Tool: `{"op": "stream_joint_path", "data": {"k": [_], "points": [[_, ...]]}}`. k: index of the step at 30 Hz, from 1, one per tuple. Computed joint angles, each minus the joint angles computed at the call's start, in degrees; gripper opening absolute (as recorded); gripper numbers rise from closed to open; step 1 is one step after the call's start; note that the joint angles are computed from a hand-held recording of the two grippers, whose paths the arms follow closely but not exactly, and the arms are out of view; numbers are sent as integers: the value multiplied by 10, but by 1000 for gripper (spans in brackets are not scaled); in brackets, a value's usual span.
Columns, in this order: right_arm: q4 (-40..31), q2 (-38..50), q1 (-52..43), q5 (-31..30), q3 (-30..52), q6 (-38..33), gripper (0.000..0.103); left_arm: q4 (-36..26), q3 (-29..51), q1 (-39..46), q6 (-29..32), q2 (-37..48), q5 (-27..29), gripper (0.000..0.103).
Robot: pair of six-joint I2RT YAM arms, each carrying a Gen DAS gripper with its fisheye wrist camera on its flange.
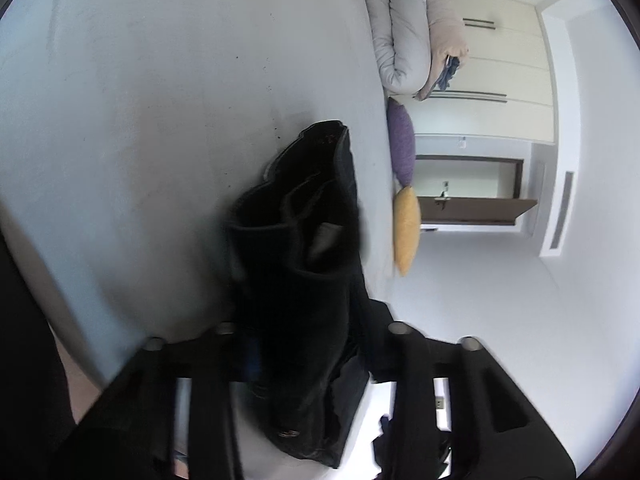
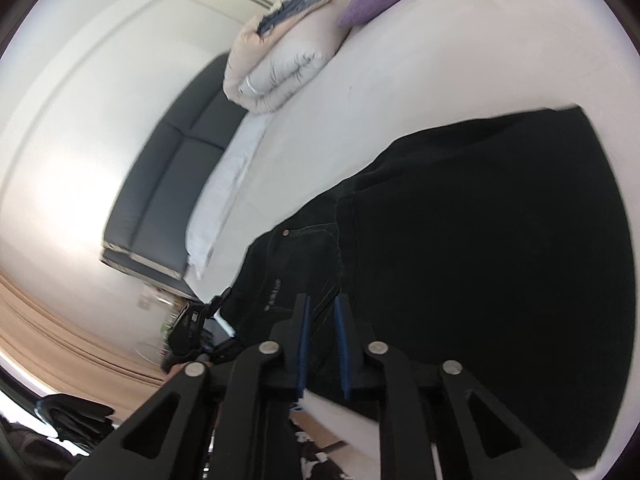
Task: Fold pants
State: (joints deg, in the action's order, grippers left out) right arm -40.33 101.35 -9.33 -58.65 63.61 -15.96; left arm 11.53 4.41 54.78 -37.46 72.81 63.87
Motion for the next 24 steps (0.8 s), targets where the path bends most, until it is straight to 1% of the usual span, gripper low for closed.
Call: {"op": "stream_joint_path", "data": {"k": [3, 7, 10, 12, 13, 14, 17, 19, 20, 22, 24], "points": [[21, 34, 48, 32, 36, 43, 11, -11, 5, -19, 14, -15, -24, 30], [48, 95, 98, 69, 83, 97, 11, -102, 20, -69, 63, -117, -95, 24], [59, 137, 117, 86, 108, 128, 10, -145, 25, -103, 70, -185, -135, 21], [60, 157, 127, 98, 119, 137, 10, -181, 33, -120, 76, -226, -157, 20], [58, 164, 132, 108, 123, 137, 7, -195, 36, -135, 73, -250, -172, 20], [57, 170, 135, 114, 126, 138, 0, -211, 40, -151, 71, -276, -189, 20], [45, 193, 136, 113, 144, 139, 0, -252, 58, -214, 59, -347, -249, 20], [41, 200, 137, 113, 150, 137, 0, -277, 77, -276, 51, -387, -307, 20], [43, 199, 138, 117, 148, 132, 0, -292, 83, -294, 52, -404, -325, 20], [54, 195, 139, 124, 138, 127, 0, -297, 104, -362, 42, -413, -384, 20], [70, 193, 137, 123, 126, 129, 0, -300, 128, -448, 30, -413, -457, 20]]}}
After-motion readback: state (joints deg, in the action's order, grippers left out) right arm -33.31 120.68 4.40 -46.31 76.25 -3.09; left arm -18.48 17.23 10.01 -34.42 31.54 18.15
